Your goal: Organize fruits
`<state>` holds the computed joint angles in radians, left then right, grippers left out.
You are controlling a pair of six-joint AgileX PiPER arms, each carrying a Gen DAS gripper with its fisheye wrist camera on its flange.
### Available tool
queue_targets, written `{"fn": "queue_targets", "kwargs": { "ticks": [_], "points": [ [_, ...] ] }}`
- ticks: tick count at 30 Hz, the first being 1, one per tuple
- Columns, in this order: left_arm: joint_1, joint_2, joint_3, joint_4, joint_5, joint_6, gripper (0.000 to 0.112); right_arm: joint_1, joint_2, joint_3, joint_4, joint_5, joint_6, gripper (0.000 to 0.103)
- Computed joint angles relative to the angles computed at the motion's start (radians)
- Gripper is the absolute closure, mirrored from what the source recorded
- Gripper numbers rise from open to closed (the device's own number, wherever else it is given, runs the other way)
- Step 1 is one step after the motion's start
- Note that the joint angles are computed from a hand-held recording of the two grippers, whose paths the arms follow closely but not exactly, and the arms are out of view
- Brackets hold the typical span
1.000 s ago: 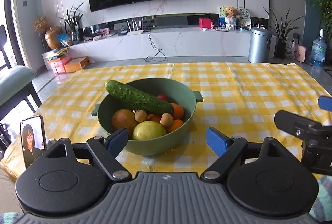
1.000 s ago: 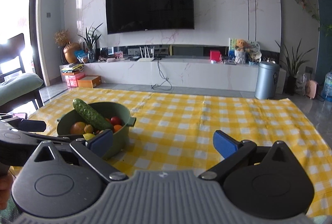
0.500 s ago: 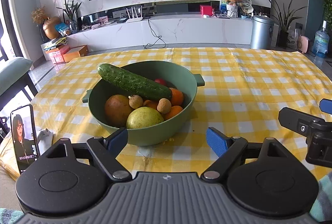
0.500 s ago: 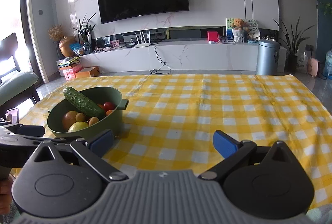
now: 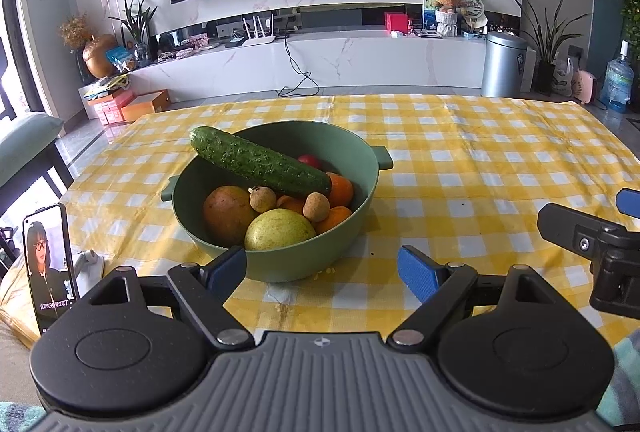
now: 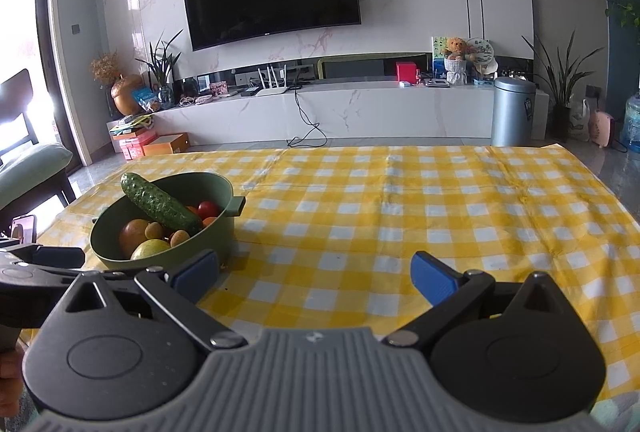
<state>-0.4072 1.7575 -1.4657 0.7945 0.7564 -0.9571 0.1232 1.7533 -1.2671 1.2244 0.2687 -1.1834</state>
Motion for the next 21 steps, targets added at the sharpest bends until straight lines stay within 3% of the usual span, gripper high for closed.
{"fn": "queue_targets", "kwargs": {
  "ticks": [21],
  "points": [
    [0.001, -0.001, -0.009, -0.008, 0.006, 0.016, 0.012, -0.001, -0.002, 0.006, -0.003, -0.001, 0.006, 0.004]
  ]
}}
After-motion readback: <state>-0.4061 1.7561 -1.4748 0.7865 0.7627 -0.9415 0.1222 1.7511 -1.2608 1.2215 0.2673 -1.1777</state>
